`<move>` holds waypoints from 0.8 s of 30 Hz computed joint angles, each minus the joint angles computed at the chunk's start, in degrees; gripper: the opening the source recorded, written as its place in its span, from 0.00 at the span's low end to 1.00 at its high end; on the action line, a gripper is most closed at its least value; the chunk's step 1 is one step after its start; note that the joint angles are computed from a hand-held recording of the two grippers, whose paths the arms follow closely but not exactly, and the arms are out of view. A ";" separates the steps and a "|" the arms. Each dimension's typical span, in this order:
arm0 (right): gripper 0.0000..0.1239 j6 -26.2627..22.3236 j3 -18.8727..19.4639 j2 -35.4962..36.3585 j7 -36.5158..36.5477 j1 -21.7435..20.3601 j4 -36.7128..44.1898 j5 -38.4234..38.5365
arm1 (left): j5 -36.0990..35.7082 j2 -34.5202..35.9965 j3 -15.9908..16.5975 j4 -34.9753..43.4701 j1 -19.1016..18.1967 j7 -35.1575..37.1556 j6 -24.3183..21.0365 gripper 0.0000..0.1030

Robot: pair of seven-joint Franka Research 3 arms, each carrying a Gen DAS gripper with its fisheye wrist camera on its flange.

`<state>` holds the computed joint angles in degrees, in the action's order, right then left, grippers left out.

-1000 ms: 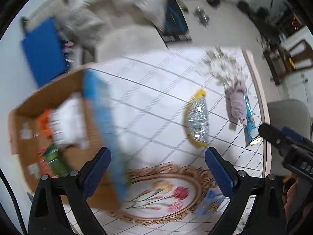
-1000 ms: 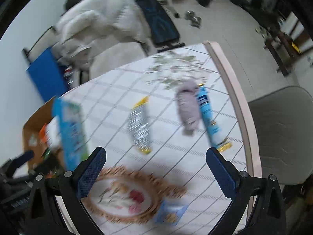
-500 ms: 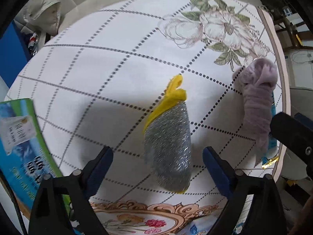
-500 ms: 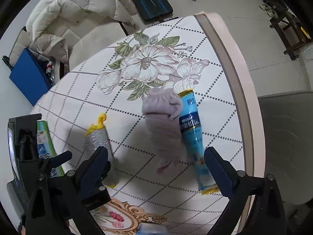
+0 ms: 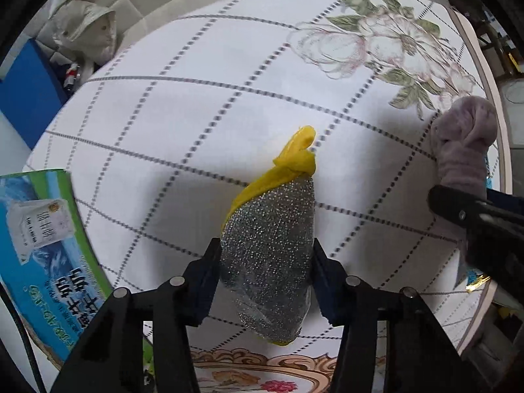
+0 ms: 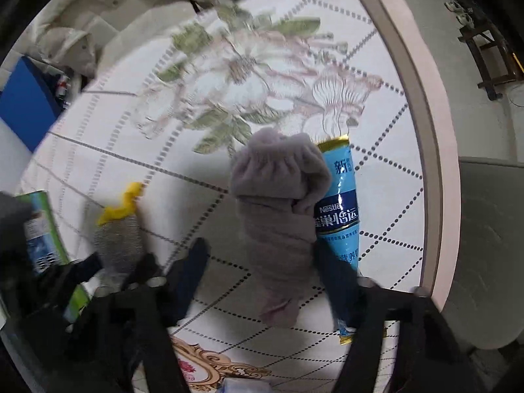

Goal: Organize soft objects
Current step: 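Grasp silver scrubber with left tool while right tool grasps lilac sock, then place scrubber and sock into the box and open both tools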

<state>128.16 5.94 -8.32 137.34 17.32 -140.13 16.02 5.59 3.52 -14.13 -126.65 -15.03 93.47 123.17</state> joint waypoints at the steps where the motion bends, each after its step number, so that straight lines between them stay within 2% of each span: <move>1: 0.35 -0.01 0.12 0.30 0.40 0.02 0.03 -0.25 | -0.54 -0.53 0.20 -0.29 0.28 0.35 -0.01 0.46; 9: 0.33 1.36 2.95 -7.47 6.26 1.93 -0.95 -2.44 | -9.37 -9.18 3.44 -1.38 3.19 8.17 -0.99 0.46; 12: 0.33 2.90 4.51 -10.70 7.99 3.52 0.15 -1.76 | -14.25 -14.14 6.23 -0.71 4.57 12.97 -4.06 0.46; 15: 0.33 4.32 6.68 -10.88 10.16 5.16 4.21 -2.14 | -16.48 -17.42 9.55 1.91 6.90 17.10 -7.82 0.46; 19: 0.33 6.54 8.93 -5.77 12.18 8.08 12.91 -2.95 | -14.80 -19.00 13.74 5.83 11.94 21.72 -12.25 0.46; 21: 0.33 8.37 10.27 0.07 13.07 10.40 19.71 -3.79 | -12.80 -16.64 15.04 8.93 14.74 22.90 -13.38 0.46; 24: 0.33 8.79 10.69 10.99 14.17 14.06 31.40 -6.25 | -9.02 -11.75 16.07 12.80 19.37 23.21 -12.25 0.46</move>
